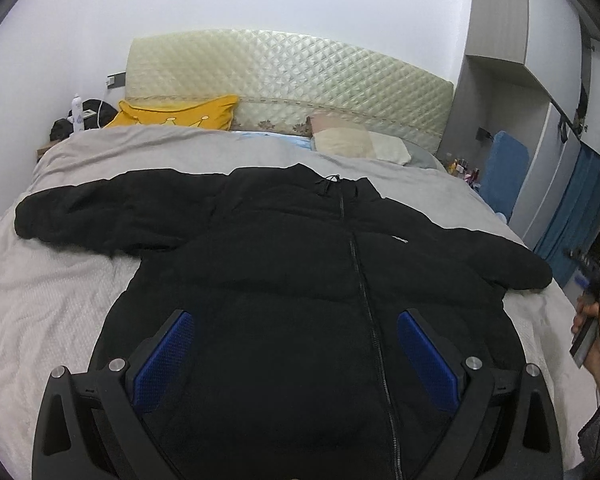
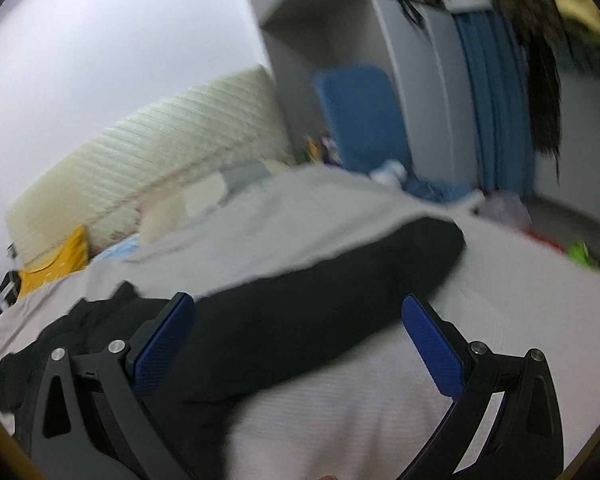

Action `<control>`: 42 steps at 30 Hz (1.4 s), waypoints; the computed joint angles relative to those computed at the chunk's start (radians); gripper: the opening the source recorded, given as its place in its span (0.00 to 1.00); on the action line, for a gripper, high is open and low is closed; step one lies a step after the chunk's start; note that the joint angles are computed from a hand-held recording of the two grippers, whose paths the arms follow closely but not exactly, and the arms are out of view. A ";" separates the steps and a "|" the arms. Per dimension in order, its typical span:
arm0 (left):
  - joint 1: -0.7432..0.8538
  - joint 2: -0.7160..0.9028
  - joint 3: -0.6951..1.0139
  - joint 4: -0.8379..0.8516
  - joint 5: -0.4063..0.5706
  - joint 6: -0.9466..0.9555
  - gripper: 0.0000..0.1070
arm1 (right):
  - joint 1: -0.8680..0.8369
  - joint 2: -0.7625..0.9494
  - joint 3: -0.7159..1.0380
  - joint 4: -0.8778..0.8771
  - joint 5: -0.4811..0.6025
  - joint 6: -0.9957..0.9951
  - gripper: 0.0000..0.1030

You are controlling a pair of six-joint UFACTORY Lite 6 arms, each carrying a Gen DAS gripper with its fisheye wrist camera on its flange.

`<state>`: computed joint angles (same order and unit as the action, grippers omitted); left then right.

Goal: Fold large clothes
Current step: 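Lift the sleeve with the right tool and carry it across the jacket body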

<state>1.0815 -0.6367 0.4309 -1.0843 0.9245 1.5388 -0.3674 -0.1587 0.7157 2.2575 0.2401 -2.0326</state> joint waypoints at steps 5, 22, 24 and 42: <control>-0.081 0.012 -0.031 -0.050 -0.088 -0.013 0.96 | -0.191 0.254 0.101 -0.161 0.188 0.118 0.99; -0.481 0.151 -0.088 -0.342 -0.474 0.109 0.96 | -0.401 1.158 1.031 -0.521 0.364 0.727 1.00; -0.515 0.192 -0.068 -0.385 -0.521 0.142 0.96 | -0.391 1.233 1.156 -0.547 0.404 0.761 1.00; -0.539 0.185 -0.057 -0.455 -0.592 0.198 0.96 | -0.428 1.055 1.073 -0.581 0.370 0.740 0.10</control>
<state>0.5424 -0.4520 0.3742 -1.5392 0.3327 1.7364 -0.7958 0.8963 1.7886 1.6768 0.6106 -1.2925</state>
